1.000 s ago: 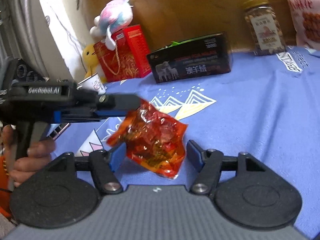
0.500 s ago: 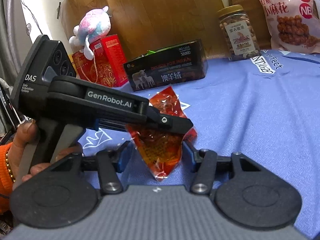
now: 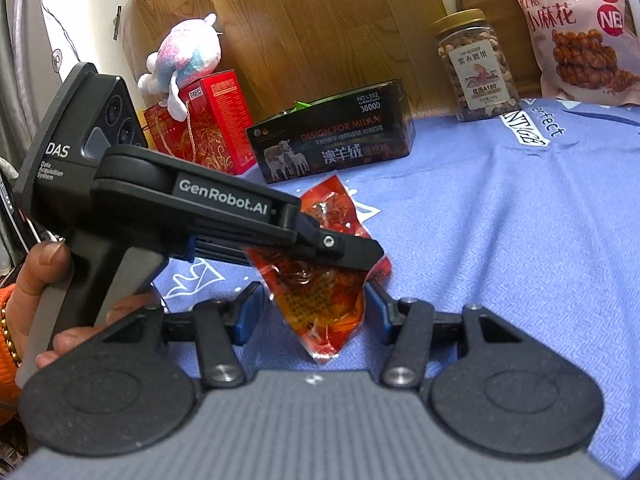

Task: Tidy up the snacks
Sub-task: 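Lift the red snack bag and carry it toward the black tin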

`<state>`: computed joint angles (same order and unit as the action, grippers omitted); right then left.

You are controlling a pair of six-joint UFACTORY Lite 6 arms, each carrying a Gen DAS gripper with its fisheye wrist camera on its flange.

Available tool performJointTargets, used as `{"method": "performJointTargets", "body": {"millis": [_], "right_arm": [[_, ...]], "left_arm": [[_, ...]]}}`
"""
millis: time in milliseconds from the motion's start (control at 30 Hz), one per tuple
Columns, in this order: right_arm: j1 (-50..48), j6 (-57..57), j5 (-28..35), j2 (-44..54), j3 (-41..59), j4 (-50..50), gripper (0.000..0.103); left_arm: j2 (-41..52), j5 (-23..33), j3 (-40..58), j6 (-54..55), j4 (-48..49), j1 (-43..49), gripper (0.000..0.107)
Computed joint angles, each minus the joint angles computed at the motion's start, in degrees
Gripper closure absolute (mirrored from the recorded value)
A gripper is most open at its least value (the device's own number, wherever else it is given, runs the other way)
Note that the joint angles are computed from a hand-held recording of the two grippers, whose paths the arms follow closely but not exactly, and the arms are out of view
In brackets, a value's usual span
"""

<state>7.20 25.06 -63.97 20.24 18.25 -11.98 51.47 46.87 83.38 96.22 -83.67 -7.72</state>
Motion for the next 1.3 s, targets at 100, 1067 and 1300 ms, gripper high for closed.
{"method": "performJointTargets", "body": {"millis": [100, 1067, 1300], "right_arm": [[0.2, 0.0, 0.0, -0.1, 0.0, 0.2, 0.045], [3.6, -3.7, -2.0, -1.2, -1.7, 6.9, 0.038], [0.8, -1.5, 2.4, -1.0, 0.6, 2.0, 0.039]], "left_arm": [[-0.1, -0.1, 0.1, -0.4, 0.3, -0.1, 0.092], [2.2, 8.8, 0.9, 3.9, -1.1, 3.6, 0.093], [3.7, 11.5, 1.9, 4.7, -1.5, 5.1, 0.092]]}}
